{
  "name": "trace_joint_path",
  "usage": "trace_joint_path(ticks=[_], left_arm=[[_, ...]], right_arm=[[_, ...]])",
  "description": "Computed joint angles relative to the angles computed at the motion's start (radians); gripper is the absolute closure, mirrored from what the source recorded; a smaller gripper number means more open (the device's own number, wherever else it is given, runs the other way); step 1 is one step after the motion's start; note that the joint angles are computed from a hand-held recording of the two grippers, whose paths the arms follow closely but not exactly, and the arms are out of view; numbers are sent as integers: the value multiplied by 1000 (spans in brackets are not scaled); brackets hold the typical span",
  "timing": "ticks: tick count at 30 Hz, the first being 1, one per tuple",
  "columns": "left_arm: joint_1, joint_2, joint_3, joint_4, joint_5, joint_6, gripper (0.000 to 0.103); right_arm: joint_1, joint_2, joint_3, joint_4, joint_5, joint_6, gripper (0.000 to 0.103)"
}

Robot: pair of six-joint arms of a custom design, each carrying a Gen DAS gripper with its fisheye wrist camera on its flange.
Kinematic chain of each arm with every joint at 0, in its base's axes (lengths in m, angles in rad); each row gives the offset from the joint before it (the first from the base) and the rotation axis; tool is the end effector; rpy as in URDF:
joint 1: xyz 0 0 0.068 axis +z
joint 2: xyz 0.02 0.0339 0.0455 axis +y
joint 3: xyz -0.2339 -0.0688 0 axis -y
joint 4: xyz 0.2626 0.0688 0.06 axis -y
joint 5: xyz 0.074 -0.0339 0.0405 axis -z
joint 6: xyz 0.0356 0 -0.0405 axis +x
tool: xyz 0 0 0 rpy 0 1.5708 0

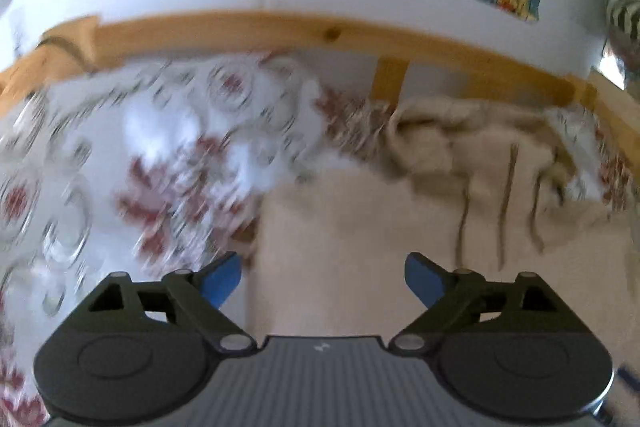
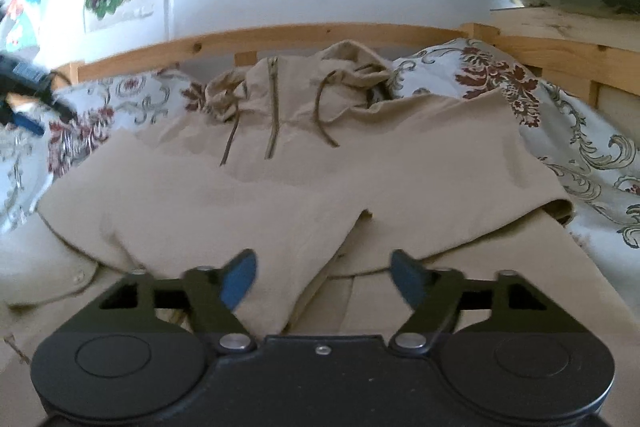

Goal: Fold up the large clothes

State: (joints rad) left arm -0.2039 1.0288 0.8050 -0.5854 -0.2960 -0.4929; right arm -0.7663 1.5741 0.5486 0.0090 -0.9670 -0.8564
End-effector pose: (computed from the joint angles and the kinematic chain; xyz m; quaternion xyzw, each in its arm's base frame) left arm 0.2403 -0.0391 0.2359 -0.1865 0.9008 0.0032 0.3922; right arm 0.2061 -0.1577 0.0739 -0.1654 0.8450 0.1322 0.4911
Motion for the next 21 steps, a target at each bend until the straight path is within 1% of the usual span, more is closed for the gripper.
trace_joint_path(ticks=[2,4,6,8,11,14,16,17,20,21], left_arm=[[-14,121,94,45,-7,-8,10],[-31,255,176,112,-35,-1,8],[-46,395,252,187,-81,28,7],[-58,517,312,256,-116,35,5],[-59,616,327,393,-137,-23,2],[-38,726,386,476,-138,-97,2],[-17,785,422,534,-111,-120,2],[-9,818,446,556,-114,-128,3],[12,911,513,603,-135,-137,16],[20,942,531,622,-133,-134,22]], right_arm=[[2,0,5,19,6,28,17],[-2,4,11,42,5,59,11],[-9,11,19,48,2,79,3],[-7,16,33,38,8,97,2],[-9,6,39,45,2,122,1],[7,-5,20,130,21,185,1],[19,5,18,182,40,240,1],[23,11,20,208,45,267,1],[25,2,42,244,56,326,3],[24,-8,46,270,63,348,4]])
